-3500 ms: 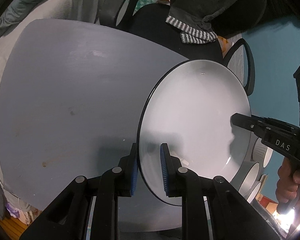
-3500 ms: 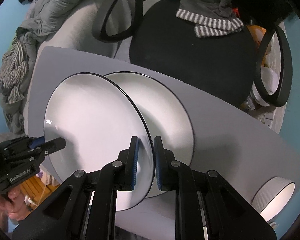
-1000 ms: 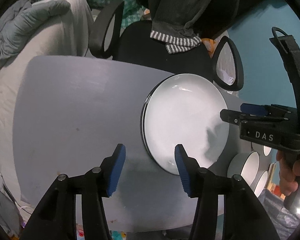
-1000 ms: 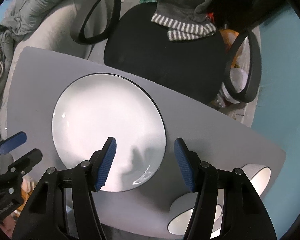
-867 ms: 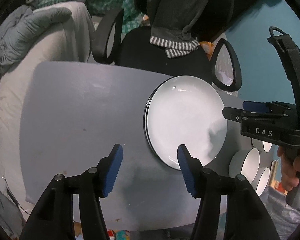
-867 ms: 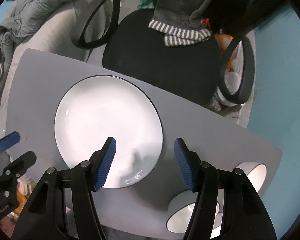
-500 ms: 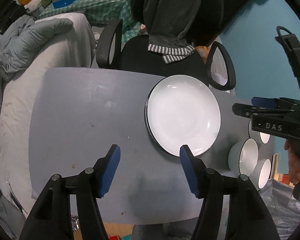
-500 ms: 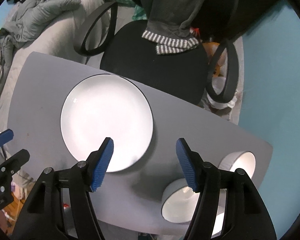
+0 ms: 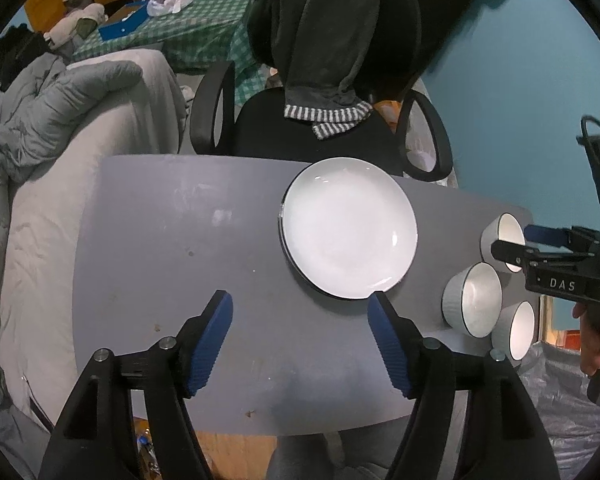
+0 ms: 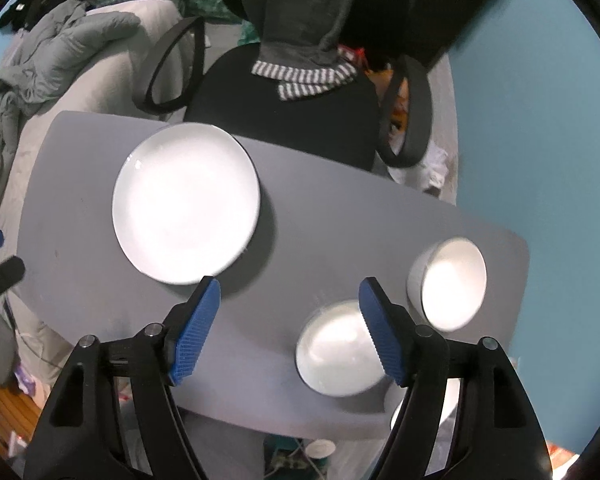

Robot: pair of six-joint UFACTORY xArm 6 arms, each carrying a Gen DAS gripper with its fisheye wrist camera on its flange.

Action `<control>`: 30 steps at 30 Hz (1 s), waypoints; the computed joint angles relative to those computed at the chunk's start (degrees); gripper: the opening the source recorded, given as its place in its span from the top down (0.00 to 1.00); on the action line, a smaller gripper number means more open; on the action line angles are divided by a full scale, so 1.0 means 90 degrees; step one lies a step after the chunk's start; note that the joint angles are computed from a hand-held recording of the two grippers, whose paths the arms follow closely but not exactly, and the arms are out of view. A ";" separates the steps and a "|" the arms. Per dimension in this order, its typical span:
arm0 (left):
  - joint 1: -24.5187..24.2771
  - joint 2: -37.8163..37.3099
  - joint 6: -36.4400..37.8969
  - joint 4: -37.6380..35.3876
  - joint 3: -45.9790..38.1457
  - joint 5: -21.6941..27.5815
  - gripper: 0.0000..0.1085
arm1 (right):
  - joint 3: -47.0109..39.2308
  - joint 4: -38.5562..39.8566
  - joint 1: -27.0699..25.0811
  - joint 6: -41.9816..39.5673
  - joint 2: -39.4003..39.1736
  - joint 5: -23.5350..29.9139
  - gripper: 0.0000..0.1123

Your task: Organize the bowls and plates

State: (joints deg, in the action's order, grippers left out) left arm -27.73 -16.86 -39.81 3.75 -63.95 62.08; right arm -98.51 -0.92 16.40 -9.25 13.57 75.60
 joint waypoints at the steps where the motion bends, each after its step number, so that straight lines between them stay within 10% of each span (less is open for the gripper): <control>1: -0.0022 0.0005 0.0004 -0.0004 -0.0013 -0.0003 0.33 | 0.0091 0.0008 -0.0051 0.0008 -0.0080 -0.0003 0.36; 30: -0.1485 0.2151 0.0095 -0.0763 -0.1871 0.0170 0.32 | 0.1566 0.0616 -0.1882 -0.0414 -0.1133 -0.0093 0.36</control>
State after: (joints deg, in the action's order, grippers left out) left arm -41.10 2.50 -38.96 -3.12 -80.78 63.61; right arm -84.42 4.63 -0.54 -12.98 3.37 74.77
